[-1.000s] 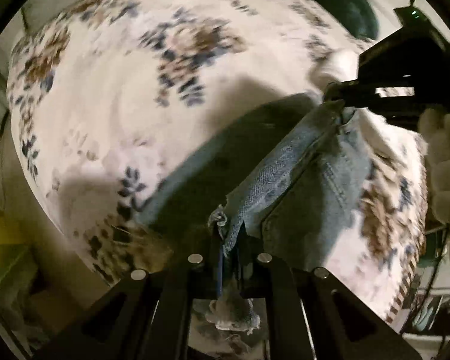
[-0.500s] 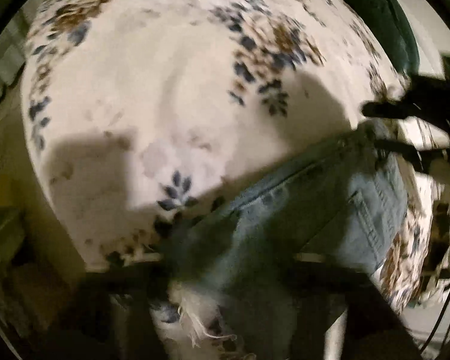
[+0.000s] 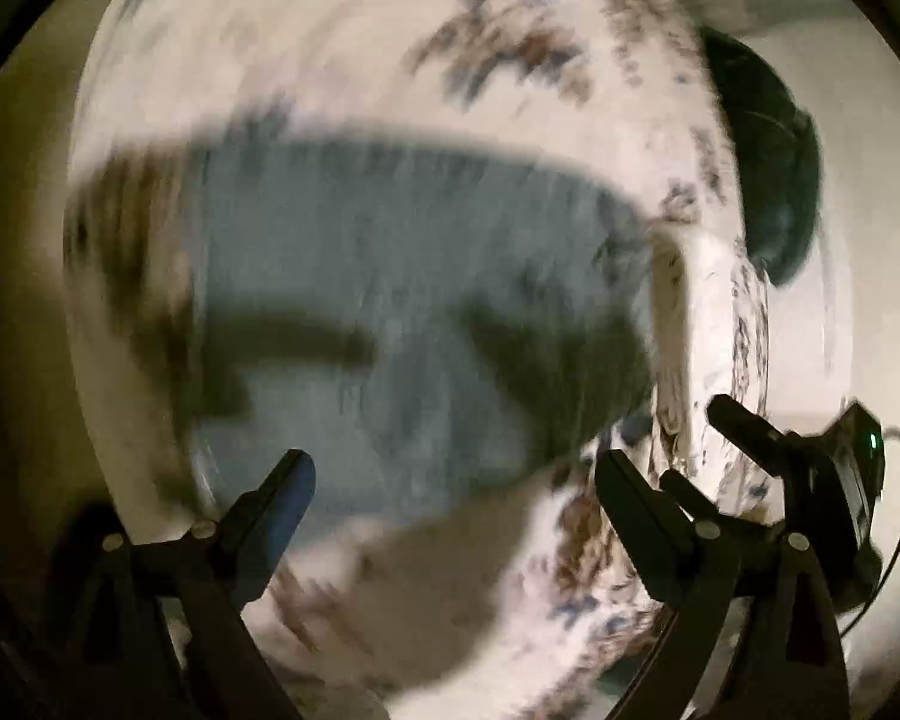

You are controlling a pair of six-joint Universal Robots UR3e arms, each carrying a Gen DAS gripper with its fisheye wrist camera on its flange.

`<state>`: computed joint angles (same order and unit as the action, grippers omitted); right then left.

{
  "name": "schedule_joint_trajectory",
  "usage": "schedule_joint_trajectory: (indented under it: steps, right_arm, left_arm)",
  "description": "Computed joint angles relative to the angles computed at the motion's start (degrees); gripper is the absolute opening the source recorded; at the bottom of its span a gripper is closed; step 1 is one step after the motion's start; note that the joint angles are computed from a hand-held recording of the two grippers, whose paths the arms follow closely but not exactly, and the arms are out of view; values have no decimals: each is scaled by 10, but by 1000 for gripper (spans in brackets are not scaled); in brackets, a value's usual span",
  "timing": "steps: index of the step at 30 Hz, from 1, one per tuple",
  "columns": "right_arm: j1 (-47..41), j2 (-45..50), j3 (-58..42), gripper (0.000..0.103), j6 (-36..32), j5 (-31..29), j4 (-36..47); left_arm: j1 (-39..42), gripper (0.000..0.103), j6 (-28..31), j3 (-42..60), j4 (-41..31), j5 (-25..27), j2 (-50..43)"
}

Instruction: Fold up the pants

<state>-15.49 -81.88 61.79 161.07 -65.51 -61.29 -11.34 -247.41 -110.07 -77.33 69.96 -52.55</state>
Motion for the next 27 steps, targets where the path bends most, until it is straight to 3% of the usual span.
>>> schedule_joint_trajectory:
  steps: [2,6,10,14,19,21,23,24,25,27]
  right_arm:
    - [-33,-22,39,102,-44,-2,12]
    - [-82,-32,95,102,-114,7,20]
    - [-97,-14,125,102,-138,31,2]
    - [-86,19,145,102,-128,54,-35]
    - [-83,38,201,101,-100,94,-102]
    - [-83,43,215,89,-94,112,-115]
    - [-81,46,224,73,-93,128,-124]
    - [-77,42,232,68,-82,126,-141]
    - [-77,35,244,64,-75,128,-158]
    - [-78,27,257,41,-69,130,-171]
  left_arm:
    - [-88,95,-150,-52,100,39,-25]
    - [-190,95,-393,-158,256,115,-32]
    - [-243,95,-536,-217,302,196,-20]
    - [-259,95,-636,-262,315,250,16]
    - [-213,95,-633,-281,299,246,49]
    - [-217,93,-636,-266,290,266,35]
    - [-261,67,-656,-234,264,315,10]
    - [-256,48,-637,-222,239,318,16]
    - [-228,44,-583,-215,220,307,29]
    - [-204,38,-536,-224,223,302,46]
